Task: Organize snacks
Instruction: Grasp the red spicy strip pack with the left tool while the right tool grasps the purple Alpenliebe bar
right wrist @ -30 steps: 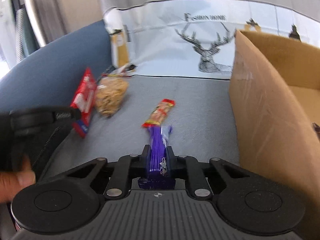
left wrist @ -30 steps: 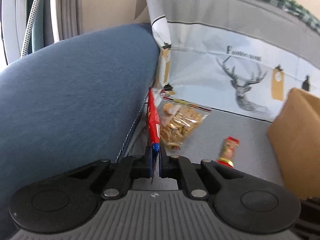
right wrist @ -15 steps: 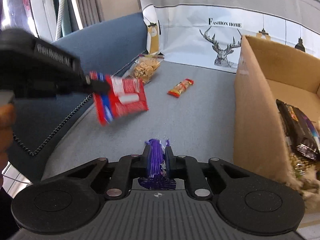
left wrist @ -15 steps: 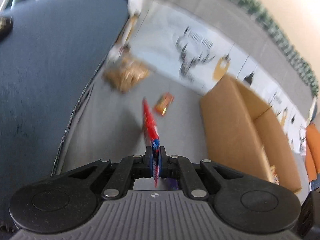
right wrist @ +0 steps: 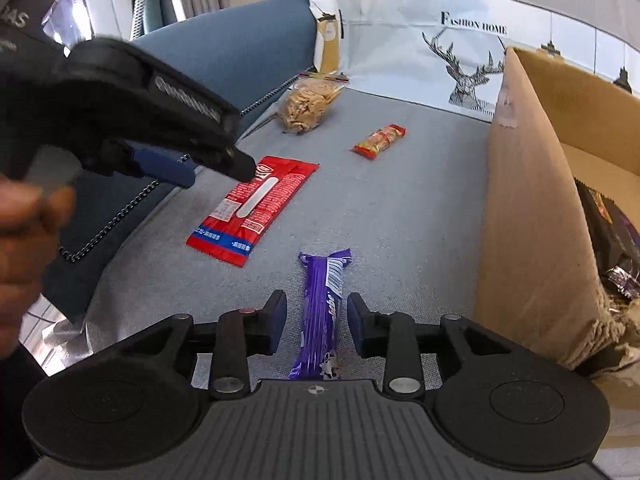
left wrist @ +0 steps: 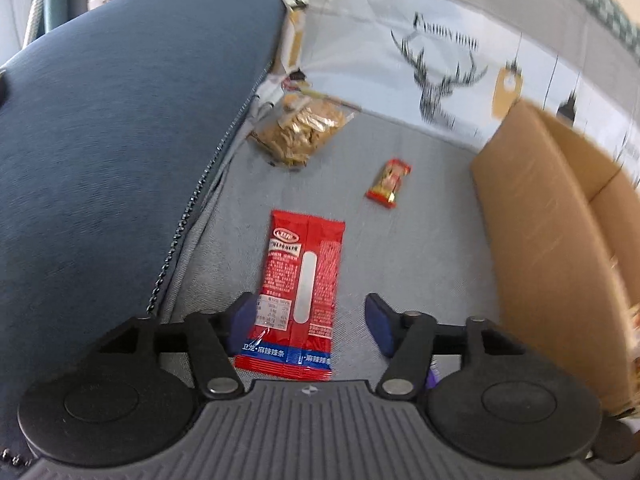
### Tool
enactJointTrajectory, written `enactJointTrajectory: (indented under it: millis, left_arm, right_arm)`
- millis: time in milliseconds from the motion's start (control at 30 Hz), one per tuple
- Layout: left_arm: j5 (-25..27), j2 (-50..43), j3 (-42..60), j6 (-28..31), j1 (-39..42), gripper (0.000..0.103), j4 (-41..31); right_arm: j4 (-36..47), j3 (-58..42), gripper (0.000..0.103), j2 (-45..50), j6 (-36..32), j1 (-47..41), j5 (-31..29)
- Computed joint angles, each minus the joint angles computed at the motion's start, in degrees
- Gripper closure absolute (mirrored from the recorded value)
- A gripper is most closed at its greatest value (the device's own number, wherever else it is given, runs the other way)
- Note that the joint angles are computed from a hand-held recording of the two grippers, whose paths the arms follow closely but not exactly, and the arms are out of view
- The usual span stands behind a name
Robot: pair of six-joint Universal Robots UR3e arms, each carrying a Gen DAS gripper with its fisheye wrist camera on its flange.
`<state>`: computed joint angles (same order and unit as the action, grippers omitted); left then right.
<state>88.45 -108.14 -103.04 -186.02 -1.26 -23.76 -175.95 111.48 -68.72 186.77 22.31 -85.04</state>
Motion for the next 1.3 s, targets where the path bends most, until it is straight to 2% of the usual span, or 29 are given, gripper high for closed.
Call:
enactJointTrajectory:
  millis: [200, 367, 400, 500, 567, 667, 700, 1033, 1300]
  left_arm:
    - [5.97, -7.98, 8.36, 3.10, -3.43, 0.027, -4.61]
    - [5.77, -11.74, 13.37, 2.30, -3.40, 0.026, -8.41]
    - [5.45, -12.17, 14.04, 1.85, -3.29, 0.026, -9.20]
    - [6.91, -13.14, 15.37, 1.77, -4.09, 0.026, -10.37]
    - [7.51, -13.76, 16.06, 2.76, -4.48, 0.029, -11.37]
    - [5.28, -12.84, 14.86, 3.22, -3.72, 0.049, -10.52]
    - [5.31, -12.63, 14.62, 3.26, -3.68, 0.050, -10.40]
    - [0.95, -9.53, 11.51, 2.34, -0.87, 0.049, -12.27]
    - [2.33, -10.39, 12.63, 2.30, -1.95, 0.047, -12.60]
  right_arm:
    - [1.41, -2.53, 0.067, 2.65, 0.47, -0.58, 0.65]
    - [2.37, -3.69, 0.067, 3.91, -0.46, -0.35, 0.08]
    - [2.69, -3.91, 0.069, 4.08, -0.76, -0.42, 0.17]
    - [3.48, -4.75, 0.083, 4.83, -1.32, -0.06, -0.44]
    - [2.84, -4.78, 0.086, 4.93, -1.38, 0.19, -0.77]
    - [0.93, -3.77, 0.086, 4.33, -1.67, 0.32, -1.09]
    - [0.43, -3.44, 0.086, 4.03, -1.67, 0.36, -1.24]
    - [4.12, -4.08, 0.084, 3.57, -0.37, 0.17, -0.97]
    - [4.75, -4.20, 0.083, 3.46, -0.12, 0.01, -0.84]
